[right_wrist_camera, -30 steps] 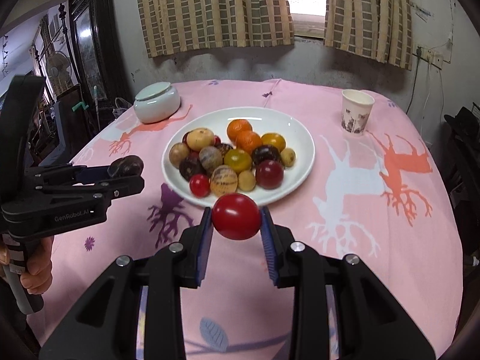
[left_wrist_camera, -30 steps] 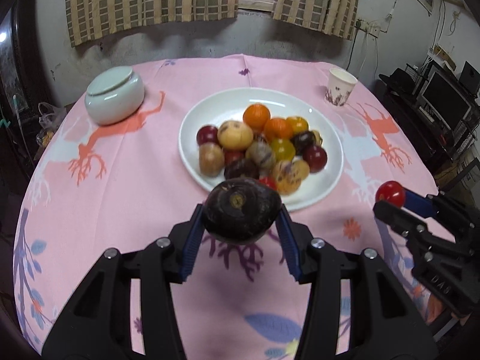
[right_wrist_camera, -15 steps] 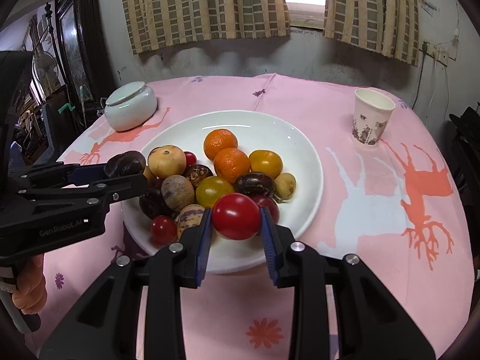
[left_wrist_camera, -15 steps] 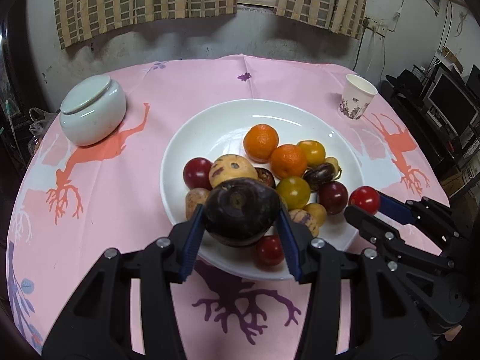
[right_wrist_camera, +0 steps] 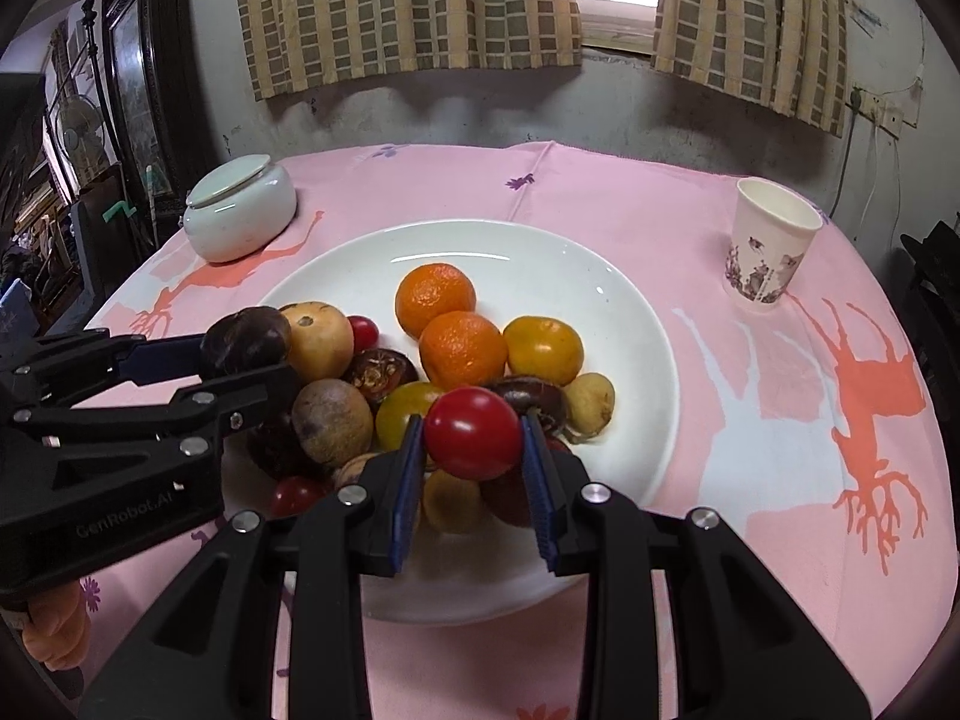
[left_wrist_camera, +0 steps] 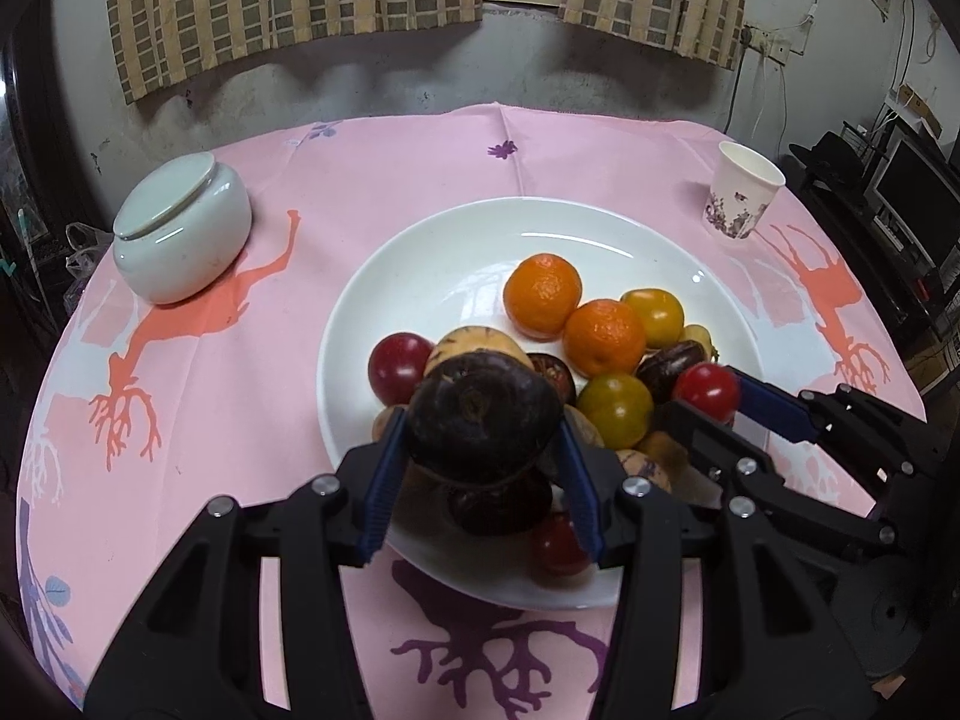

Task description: Organize fruits

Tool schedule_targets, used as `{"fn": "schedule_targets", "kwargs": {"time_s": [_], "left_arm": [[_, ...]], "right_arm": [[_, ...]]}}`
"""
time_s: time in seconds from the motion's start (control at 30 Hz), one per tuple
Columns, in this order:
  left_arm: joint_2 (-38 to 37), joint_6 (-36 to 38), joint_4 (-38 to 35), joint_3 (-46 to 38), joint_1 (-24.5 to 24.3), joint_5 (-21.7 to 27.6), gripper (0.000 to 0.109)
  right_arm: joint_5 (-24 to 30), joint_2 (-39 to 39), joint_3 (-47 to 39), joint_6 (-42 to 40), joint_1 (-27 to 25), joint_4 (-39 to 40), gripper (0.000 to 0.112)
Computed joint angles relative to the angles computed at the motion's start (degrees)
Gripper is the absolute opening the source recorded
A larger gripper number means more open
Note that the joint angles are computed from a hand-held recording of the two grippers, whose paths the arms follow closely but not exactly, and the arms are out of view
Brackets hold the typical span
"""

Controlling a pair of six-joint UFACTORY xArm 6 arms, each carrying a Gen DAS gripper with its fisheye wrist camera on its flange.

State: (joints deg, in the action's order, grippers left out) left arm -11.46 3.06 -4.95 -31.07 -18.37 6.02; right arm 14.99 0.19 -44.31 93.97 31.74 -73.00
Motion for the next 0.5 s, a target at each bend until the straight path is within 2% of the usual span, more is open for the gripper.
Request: {"fn": "schedule_targets", "kwargs": {"time_s": [0.07,0.1,0.13,0.2,0.3,0.4,0.5], "left_arm": [[0.35,-2.98,2.77,-0.48,0.51,0.57,0.071],[0.18,-2.67,2.06,-0.54,0.49,0.85,0.08],[-0.24,-3.28,2.53,-0.33,0.59,0.95,0.081],[-1.3,-0.03,-0.63,-0.08,0.18,2.18,0.083],[-3.77,-2.92,2.55,1.8,0.83,2.47,0.091],[-8.6,6.02,-7.18,5.31,-0.37,2.5,0.095],[-16.43,3.55,-5.04,12.92,-0.61,-3.11,0.096]], "right_arm": [[2.97,0.08,-0.35,-0.61,1.08,0.7,0.048],[3.23,-0.32,-0.16,1.53,1.26,-1.66,0.048],[2.77,-0.84,0.29,2.6,1.17,-3.03,0.048],[2.52,-2.03,1.37,3.02,1.09,-2.99,0.048],[1.13,-5.22,4.35,3.35,0.81,-2.51,0.048],[1.02,-10.47,8.59,3.88,1.69,-1.83,0.048],[4.16,-16.51,12.78,2.86,5.69,0.34,0.048]]}}
